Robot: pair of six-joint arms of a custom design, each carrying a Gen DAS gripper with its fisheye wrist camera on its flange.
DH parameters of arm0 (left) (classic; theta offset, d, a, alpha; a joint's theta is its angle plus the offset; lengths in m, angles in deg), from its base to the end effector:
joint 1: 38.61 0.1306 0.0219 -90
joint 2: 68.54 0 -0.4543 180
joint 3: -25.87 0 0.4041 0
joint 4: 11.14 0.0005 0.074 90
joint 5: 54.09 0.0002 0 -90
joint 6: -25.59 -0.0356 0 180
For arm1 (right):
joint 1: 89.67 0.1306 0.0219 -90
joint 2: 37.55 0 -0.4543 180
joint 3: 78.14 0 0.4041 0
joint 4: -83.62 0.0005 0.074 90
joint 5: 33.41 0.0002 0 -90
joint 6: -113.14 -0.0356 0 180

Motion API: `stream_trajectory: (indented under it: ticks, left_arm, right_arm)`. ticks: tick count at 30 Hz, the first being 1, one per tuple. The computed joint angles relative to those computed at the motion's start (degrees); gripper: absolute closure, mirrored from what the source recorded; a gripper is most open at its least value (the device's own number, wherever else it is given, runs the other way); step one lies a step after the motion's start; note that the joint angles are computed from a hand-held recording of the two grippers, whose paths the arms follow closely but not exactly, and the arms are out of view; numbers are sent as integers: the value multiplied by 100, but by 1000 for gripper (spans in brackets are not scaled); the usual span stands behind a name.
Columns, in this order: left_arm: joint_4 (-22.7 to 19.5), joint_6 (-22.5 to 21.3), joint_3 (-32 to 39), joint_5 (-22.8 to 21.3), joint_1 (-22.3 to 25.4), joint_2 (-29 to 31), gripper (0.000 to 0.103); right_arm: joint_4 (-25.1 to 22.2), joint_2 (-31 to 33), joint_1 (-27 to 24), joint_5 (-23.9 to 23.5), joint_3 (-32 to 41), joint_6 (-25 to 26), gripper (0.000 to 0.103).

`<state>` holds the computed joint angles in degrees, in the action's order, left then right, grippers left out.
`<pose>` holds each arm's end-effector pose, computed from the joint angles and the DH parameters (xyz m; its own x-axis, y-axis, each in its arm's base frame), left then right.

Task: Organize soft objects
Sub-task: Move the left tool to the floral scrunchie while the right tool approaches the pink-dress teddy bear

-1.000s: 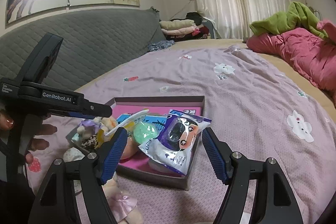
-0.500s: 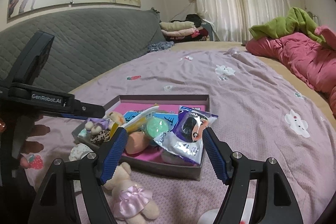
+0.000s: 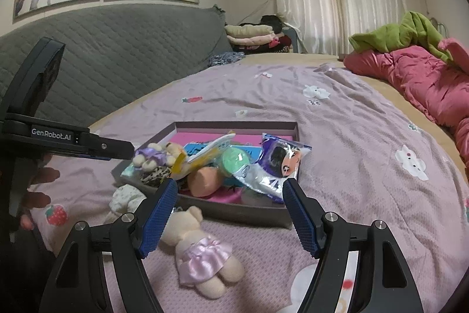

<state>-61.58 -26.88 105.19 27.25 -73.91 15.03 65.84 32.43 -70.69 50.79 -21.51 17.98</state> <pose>0.3594 -0.2485 0.4629 -0.8329 -0.1482 -0.5332 -0.0090 0.9670 -0.2547 0.3329 0.1178 0.4074 -0.5234 -0.0854 -0.8478 -0.3598 0.9241 0.1290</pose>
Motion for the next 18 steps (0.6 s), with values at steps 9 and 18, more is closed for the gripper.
stream_trajectory:
  ticks: [9, 18]
  left_arm:
    - [-116, 93, -322, -81, -26, -394, 44]
    - [-209, 208, -543, 35, -182, -554, 44]
  right_arm:
    - [-250, -138, 292, 203, -39, 3, 27]
    - [-569, -204, 603, 452, -55, 143, 27]
